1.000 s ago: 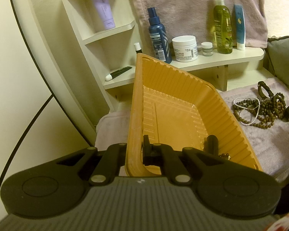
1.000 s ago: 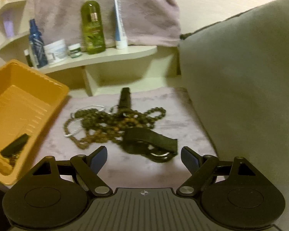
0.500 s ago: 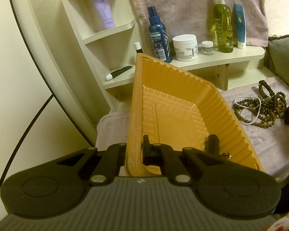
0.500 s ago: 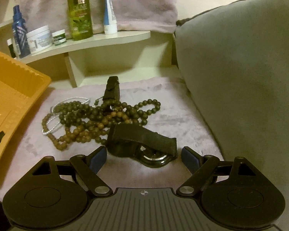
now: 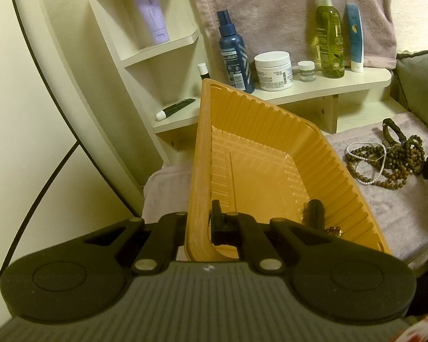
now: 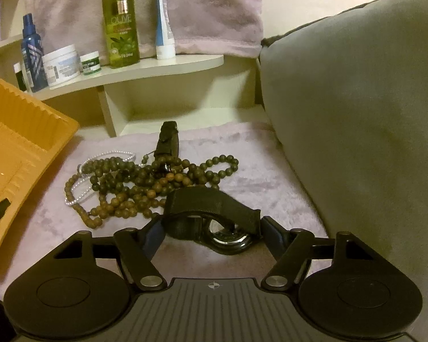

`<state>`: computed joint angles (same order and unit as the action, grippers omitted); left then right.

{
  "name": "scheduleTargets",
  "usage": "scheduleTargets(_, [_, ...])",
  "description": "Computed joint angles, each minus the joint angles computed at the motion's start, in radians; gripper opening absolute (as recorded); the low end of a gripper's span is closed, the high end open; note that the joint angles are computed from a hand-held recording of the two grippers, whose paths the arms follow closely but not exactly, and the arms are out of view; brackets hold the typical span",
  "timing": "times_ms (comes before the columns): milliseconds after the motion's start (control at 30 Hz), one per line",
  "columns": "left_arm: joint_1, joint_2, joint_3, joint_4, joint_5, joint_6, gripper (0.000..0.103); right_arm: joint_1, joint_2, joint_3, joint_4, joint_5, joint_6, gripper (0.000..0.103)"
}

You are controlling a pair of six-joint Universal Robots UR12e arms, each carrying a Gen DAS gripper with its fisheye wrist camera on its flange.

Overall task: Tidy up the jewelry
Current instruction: 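Grasp the black watch by its strap with the right gripper, then carry the black watch into the orange tray with the right gripper and release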

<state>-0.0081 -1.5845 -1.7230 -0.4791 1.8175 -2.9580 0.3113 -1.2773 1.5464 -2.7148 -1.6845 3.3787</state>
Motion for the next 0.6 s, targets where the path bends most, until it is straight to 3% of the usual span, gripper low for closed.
scheduleTargets(100, [-0.001,-0.001,0.001,0.002,0.003,0.001,0.003,0.004,-0.003,0.002,-0.020,-0.014,-0.022,0.055])
scheduleTargets(167, [-0.001,-0.001,0.000,0.004,0.002,0.002,0.003,0.008,-0.003,-0.003,-0.016,-0.043,-0.035,0.035])
scheduleTargets(267, [0.000,-0.001,0.000,0.003,0.001,0.002,0.003,-0.004,-0.006,-0.001,-0.005,-0.014,-0.025,0.033])
scheduleTargets(600, [-0.002,-0.001,0.001,0.002,0.004,-0.001,0.003,0.002,-0.014,0.002,-0.008,-0.021,-0.035,0.032])
